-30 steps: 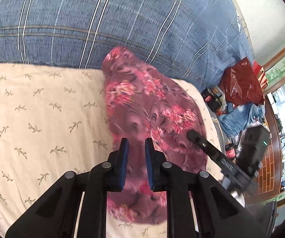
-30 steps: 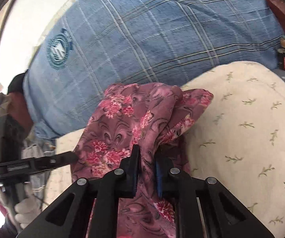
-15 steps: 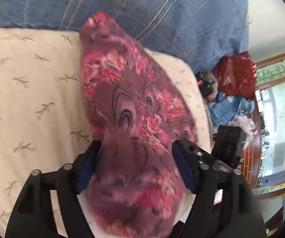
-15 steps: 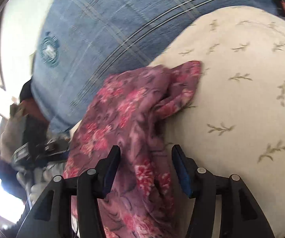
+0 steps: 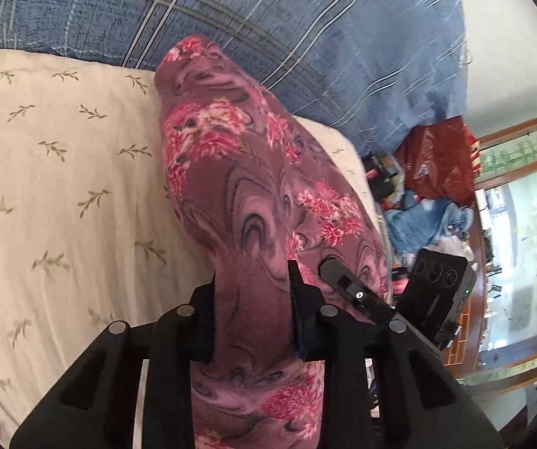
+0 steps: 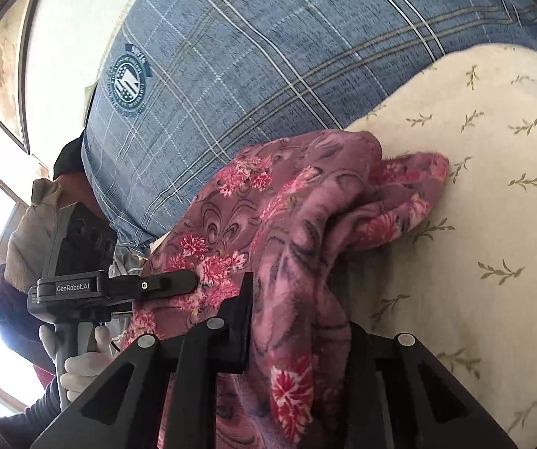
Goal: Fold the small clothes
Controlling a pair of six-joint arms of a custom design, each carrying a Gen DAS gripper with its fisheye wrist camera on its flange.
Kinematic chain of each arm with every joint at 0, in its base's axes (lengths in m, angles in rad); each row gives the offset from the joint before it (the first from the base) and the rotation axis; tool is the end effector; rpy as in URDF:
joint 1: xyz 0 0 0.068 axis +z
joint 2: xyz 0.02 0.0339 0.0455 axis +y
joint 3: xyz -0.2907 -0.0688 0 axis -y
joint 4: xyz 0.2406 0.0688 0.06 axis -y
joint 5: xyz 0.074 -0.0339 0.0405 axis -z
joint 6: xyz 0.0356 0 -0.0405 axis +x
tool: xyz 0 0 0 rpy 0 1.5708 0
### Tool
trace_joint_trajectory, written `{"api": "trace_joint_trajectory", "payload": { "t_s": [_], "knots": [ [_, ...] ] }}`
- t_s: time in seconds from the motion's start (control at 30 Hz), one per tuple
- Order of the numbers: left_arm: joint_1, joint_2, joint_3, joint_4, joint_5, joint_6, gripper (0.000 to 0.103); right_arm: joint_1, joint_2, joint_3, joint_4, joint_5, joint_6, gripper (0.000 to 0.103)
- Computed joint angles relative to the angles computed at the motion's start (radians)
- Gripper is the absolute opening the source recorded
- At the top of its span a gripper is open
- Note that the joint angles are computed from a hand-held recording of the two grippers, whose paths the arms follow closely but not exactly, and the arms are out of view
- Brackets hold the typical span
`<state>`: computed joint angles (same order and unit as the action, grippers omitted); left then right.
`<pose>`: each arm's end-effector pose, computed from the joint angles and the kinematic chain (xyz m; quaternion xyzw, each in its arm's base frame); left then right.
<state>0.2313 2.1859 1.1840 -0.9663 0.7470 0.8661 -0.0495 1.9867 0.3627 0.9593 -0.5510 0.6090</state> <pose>0.3259 0.0519 0.0882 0.2164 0.8896 -0.4010 0.0298 0.2673 0.0054 0.0716 0.1671 0.8572 0.3514 0.3373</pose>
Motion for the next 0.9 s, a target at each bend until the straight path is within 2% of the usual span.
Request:
{"api": "trace_joint_trajectory", "payload": {
  "t_s": [0.1, 0.23, 0.43, 0.5, 0.63, 0.73, 0.77, 0.8, 0.83, 0.9],
  "knots": [
    [0.065, -0.016, 0.018, -0.098, -0.005, 0.078, 0.025, 0.039, -0.101, -0.029, -0.057, 0.029, 0.011, 0.02],
    [0.191, -0.046, 0.039, -0.222, -0.034, 0.213, 0.025, 0.133, -0.216, -0.074, -0.074, 0.08, 0.064, 0.02],
    [0.422, -0.022, 0.12, -0.368, -0.136, 0.39, 0.025, 0.375, -0.26, -0.076, -0.046, 0.182, 0.2, 0.021],
    [0.511, 0.013, 0.163, -0.402, -0.175, 0.449, 0.026, 0.473, -0.228, -0.07, 0.008, 0.228, 0.252, 0.021],
    [0.634, 0.119, 0.236, -0.398, -0.25, 0.5, 0.026, 0.651, -0.097, -0.047, 0.142, 0.317, 0.328, 0.021],
    [0.683, 0.212, 0.269, -0.298, -0.312, 0.459, 0.025, 0.762, 0.039, 0.005, 0.176, 0.37, 0.372, 0.023],
    [0.688, 0.25, 0.292, -0.289, -0.329, 0.444, 0.03, 0.787, 0.071, 0.03, 0.149, 0.387, 0.377, 0.025],
    [0.696, 0.303, 0.343, -0.324, -0.334, 0.436, 0.038, 0.815, 0.104, 0.063, 0.098, 0.417, 0.38, 0.027],
    [0.708, 0.351, 0.399, -0.371, -0.329, 0.424, 0.041, 0.826, 0.126, 0.071, 0.095, 0.431, 0.385, 0.028],
    [0.717, 0.374, 0.439, -0.416, -0.322, 0.442, 0.044, 0.821, 0.151, 0.031, 0.198, 0.433, 0.43, 0.034]
  ]
}}
